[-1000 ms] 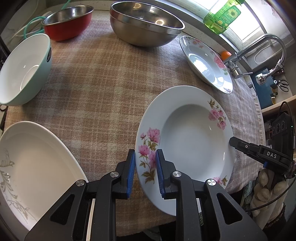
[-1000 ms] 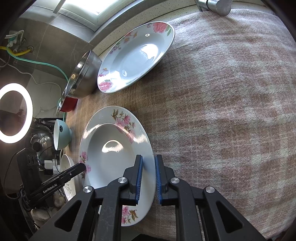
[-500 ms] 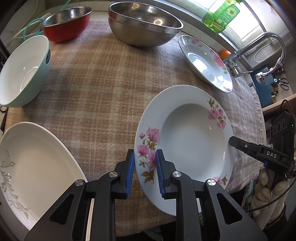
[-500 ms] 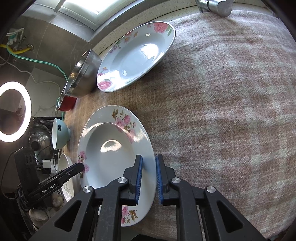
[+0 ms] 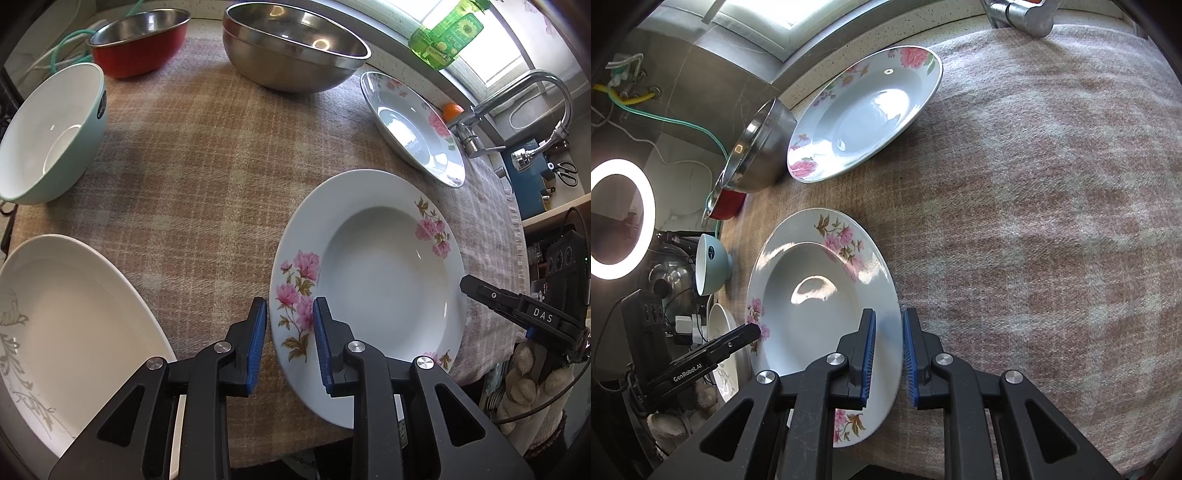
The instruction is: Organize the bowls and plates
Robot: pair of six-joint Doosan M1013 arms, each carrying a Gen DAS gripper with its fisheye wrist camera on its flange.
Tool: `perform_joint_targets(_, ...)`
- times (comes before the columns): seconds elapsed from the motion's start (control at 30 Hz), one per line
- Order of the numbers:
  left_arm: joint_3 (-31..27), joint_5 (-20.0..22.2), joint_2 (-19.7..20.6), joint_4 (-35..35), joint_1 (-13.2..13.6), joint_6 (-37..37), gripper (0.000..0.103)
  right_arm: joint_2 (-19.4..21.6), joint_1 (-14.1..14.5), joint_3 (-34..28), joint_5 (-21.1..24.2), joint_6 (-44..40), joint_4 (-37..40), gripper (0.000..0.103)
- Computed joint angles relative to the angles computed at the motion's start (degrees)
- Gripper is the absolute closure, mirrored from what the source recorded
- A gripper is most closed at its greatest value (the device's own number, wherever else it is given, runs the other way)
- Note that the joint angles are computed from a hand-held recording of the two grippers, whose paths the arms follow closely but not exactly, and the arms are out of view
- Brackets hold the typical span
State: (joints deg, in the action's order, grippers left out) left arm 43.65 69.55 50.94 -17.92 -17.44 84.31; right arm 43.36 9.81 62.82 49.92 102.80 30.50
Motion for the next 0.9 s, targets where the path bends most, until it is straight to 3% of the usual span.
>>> perform_joint_targets(0.33,1.10,-2.93,-1.46,-0.62,0.13,0.19,0.081,-1.82,-0.06,1.41,-2.43,0.68,-4.09,0.088)
perform_joint_targets(0.7,-0.94,-4.48,-0.96,-2.14,-0.17,-0.51,0.081,-4.03,-0.30,1.90,-5.39,2.17,-11.39,0.088)
perform_joint_targets(0.9,-2.66,-4.40,-0.25,-4.78,-0.25,2.67,0.081,-4.85,0.10,1.02,-6.90,3.94,-16.14,0.088)
